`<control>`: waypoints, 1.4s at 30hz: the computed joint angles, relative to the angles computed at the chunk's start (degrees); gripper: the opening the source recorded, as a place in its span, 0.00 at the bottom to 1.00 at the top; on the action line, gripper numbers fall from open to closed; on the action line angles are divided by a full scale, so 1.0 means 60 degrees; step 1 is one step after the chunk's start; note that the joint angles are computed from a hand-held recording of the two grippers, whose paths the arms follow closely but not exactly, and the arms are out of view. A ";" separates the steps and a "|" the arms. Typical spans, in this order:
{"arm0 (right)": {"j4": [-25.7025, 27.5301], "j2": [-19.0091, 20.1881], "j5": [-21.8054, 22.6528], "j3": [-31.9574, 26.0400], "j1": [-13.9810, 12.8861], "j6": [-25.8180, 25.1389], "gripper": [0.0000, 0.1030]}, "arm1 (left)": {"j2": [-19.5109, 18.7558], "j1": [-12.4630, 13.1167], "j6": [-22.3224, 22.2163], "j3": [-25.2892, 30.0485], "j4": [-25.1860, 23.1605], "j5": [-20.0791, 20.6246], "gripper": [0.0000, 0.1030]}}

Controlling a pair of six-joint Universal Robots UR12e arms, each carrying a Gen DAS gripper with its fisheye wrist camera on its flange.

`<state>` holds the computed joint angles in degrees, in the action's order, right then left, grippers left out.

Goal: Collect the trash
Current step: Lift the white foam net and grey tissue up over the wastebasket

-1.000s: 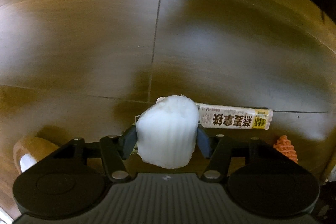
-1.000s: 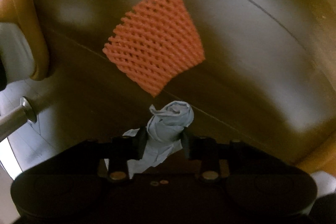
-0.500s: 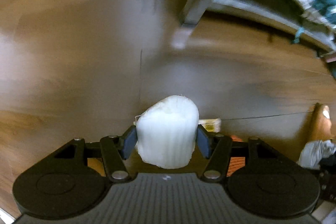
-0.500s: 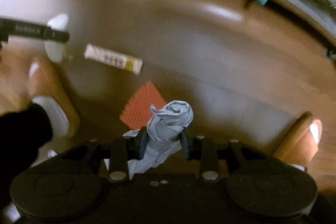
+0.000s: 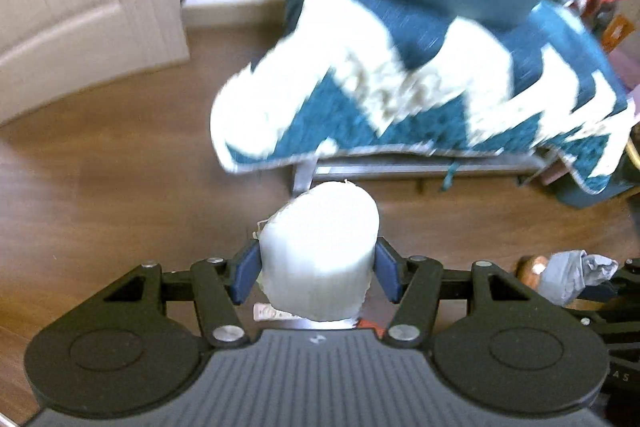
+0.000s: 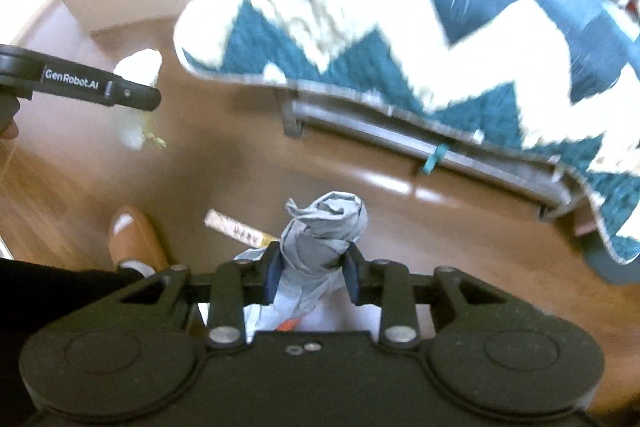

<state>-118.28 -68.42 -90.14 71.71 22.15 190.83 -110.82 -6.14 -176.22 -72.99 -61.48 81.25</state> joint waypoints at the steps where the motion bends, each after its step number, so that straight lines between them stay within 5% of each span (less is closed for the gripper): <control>1: -0.0138 -0.0102 -0.0037 0.0016 0.0014 -0.0078 0.30 | 0.0113 -0.0026 0.0006 -0.0031 0.0121 0.0027 0.57; 12: -0.1993 -0.1173 -0.0629 0.0180 0.0069 -0.1072 0.30 | 0.1199 -0.0429 -0.0160 -0.0299 0.1737 0.0199 0.57; 23: -0.3341 -0.1185 -0.1778 -0.0690 0.0095 -0.1879 0.30 | 0.1307 -0.0866 -0.0430 0.0645 0.3050 0.0387 0.57; 29: -0.3864 -0.0897 -0.2023 -0.1388 -0.0067 -0.2103 0.30 | 0.0870 -0.1052 -0.0790 0.1636 0.3417 0.0489 0.58; 42: -0.3663 0.0786 -0.2496 -0.4228 -0.0377 -0.2748 0.30 | -0.1166 -0.1235 -0.1092 0.5074 0.2509 0.0707 0.58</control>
